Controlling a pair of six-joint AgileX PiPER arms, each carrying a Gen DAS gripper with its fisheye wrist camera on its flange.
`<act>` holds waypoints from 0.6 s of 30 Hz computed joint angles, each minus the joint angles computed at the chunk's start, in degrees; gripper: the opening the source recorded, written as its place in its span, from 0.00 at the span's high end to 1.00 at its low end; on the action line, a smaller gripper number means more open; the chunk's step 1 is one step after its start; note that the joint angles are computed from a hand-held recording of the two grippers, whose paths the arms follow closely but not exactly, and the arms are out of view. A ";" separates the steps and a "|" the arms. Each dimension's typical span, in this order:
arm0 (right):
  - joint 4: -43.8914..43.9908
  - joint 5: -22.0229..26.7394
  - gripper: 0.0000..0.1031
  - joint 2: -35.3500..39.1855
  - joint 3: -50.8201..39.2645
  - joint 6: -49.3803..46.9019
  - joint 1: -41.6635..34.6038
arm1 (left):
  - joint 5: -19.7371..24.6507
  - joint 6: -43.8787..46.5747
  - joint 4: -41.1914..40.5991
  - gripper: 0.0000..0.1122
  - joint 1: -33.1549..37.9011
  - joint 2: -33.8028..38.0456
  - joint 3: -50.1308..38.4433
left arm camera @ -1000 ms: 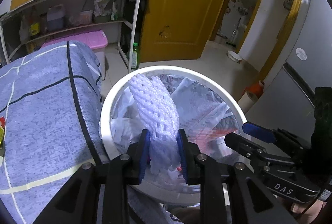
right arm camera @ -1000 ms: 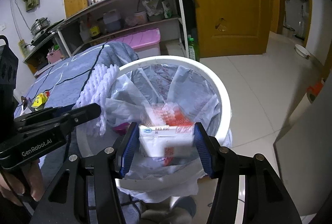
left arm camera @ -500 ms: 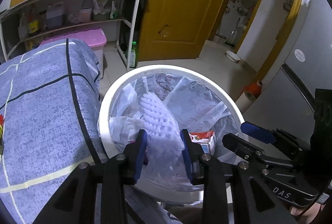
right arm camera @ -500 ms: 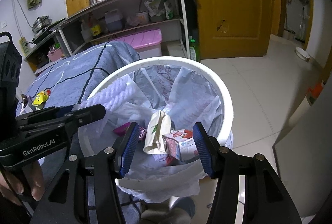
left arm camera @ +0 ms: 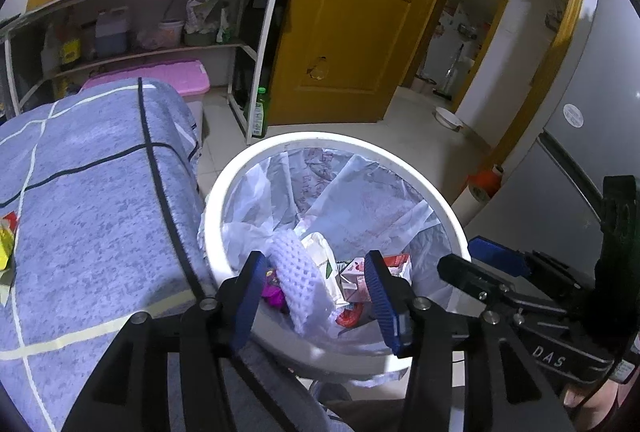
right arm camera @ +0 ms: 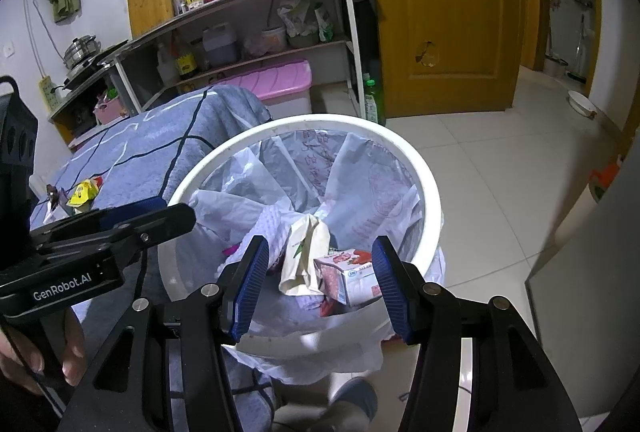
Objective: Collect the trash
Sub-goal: 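Withdraw both grippers from the bin back over the table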
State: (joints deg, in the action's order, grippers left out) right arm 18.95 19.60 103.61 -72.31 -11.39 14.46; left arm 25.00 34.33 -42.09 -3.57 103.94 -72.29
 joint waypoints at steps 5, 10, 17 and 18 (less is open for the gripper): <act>2.43 0.20 0.47 -1.55 1.18 -2.61 0.09 | -1.07 -0.90 -0.01 0.55 0.96 -2.96 3.21; 3.85 -0.23 0.47 -4.37 3.37 -4.37 1.08 | -2.46 -1.07 0.88 0.55 1.57 -7.77 7.75; 5.42 -1.23 0.47 -8.71 6.89 -4.41 3.58 | -4.11 0.43 0.70 0.55 3.37 -14.94 15.01; 5.28 -1.42 0.47 -9.16 7.22 -4.11 4.15 | -4.25 0.92 0.56 0.55 3.95 -16.10 16.14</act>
